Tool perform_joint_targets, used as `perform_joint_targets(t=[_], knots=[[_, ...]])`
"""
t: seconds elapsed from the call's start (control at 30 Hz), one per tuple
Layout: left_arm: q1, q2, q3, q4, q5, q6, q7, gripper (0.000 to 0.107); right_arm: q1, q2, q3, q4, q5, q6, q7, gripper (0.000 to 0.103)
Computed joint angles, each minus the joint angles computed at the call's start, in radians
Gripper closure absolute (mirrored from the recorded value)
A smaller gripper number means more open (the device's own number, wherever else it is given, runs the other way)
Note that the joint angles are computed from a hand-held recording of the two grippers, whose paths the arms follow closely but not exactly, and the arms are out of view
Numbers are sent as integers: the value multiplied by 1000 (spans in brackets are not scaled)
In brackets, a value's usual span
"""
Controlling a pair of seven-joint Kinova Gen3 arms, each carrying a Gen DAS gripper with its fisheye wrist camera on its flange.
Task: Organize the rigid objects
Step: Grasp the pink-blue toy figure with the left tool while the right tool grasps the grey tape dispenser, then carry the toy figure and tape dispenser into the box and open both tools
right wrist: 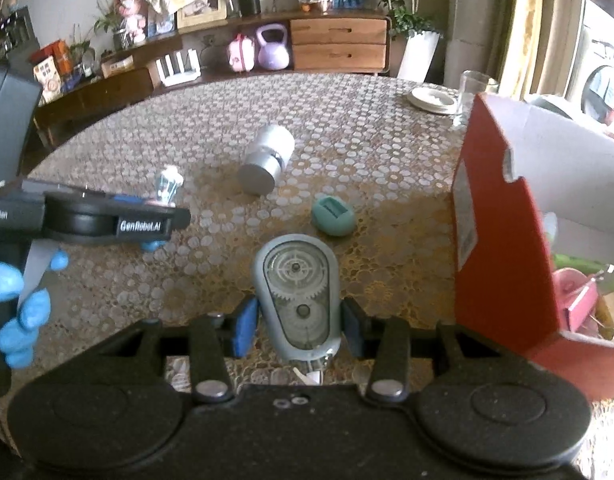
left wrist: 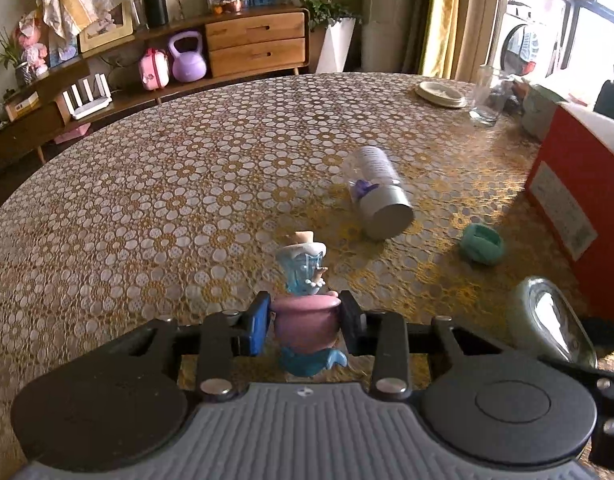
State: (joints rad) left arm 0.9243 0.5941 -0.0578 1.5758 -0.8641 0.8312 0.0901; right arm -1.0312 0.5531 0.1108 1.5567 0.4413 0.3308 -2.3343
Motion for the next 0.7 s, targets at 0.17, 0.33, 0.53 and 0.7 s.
perform_joint_targets(t=[0.17, 0.33, 0.53, 0.7], knots=[[26, -23, 25, -18, 19, 53, -9, 72, -26, -63, 23, 59, 14, -30, -33, 59], [52, -43, 55, -52, 29, 109, -33, 72, -60, -126, 48, 108, 58, -39, -86, 59], [82, -53, 82, -123, 36, 184, -76, 72, -91, -197, 78, 162, 156, -52, -188, 59], [107, -51, 96, -208, 38, 233, -122, 72, -103, -251, 95, 204, 268, -49, -301, 59]])
